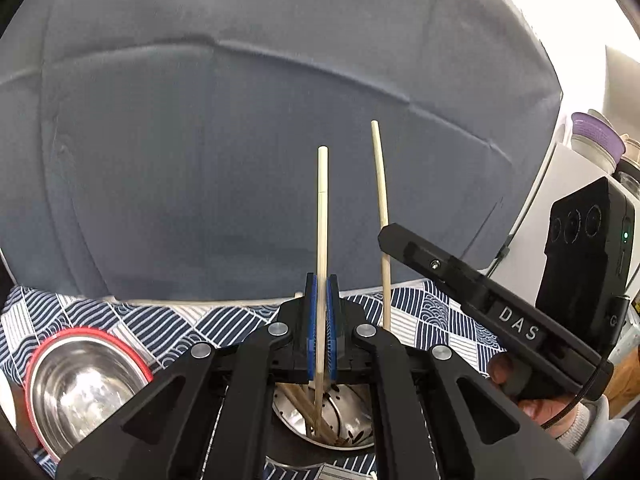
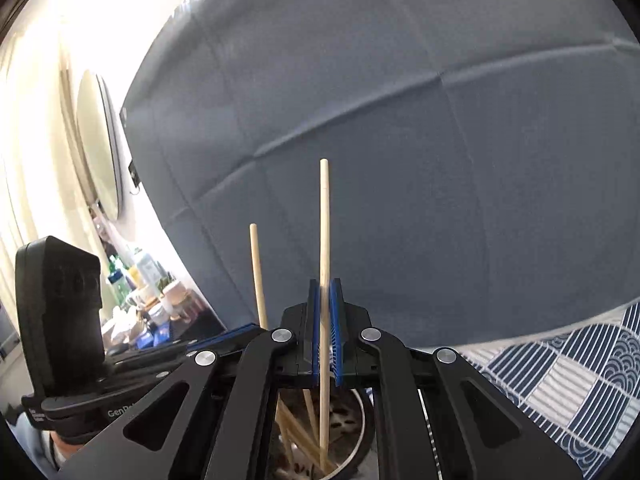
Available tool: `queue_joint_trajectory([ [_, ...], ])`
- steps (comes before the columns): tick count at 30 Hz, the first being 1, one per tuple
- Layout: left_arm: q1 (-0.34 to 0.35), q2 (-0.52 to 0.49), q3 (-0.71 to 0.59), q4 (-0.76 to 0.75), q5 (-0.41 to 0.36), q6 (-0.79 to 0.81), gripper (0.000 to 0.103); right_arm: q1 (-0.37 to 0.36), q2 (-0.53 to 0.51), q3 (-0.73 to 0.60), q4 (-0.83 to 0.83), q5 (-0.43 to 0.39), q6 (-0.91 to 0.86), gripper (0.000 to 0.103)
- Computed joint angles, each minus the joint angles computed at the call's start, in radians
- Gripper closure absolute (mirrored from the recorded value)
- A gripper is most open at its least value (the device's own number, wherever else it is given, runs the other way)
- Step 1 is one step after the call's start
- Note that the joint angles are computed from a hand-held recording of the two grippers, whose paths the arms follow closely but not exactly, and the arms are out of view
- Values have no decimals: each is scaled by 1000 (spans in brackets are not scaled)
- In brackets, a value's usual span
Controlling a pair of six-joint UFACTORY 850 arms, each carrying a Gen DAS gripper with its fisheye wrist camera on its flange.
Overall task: Organize utensils
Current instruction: 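Open the right gripper to drop its stick into the black cup while the left gripper opens too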
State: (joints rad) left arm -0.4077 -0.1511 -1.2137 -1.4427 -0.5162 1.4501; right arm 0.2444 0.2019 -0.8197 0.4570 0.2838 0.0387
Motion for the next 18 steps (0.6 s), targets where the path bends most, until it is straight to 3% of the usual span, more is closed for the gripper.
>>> queue_joint_trajectory([
  [7, 0, 14, 38, -15, 0, 38, 98, 25, 14, 53, 76, 22, -75, 98],
  [18, 12, 36, 83, 19, 0, 14, 98, 85, 22, 72, 398, 13, -471, 95],
])
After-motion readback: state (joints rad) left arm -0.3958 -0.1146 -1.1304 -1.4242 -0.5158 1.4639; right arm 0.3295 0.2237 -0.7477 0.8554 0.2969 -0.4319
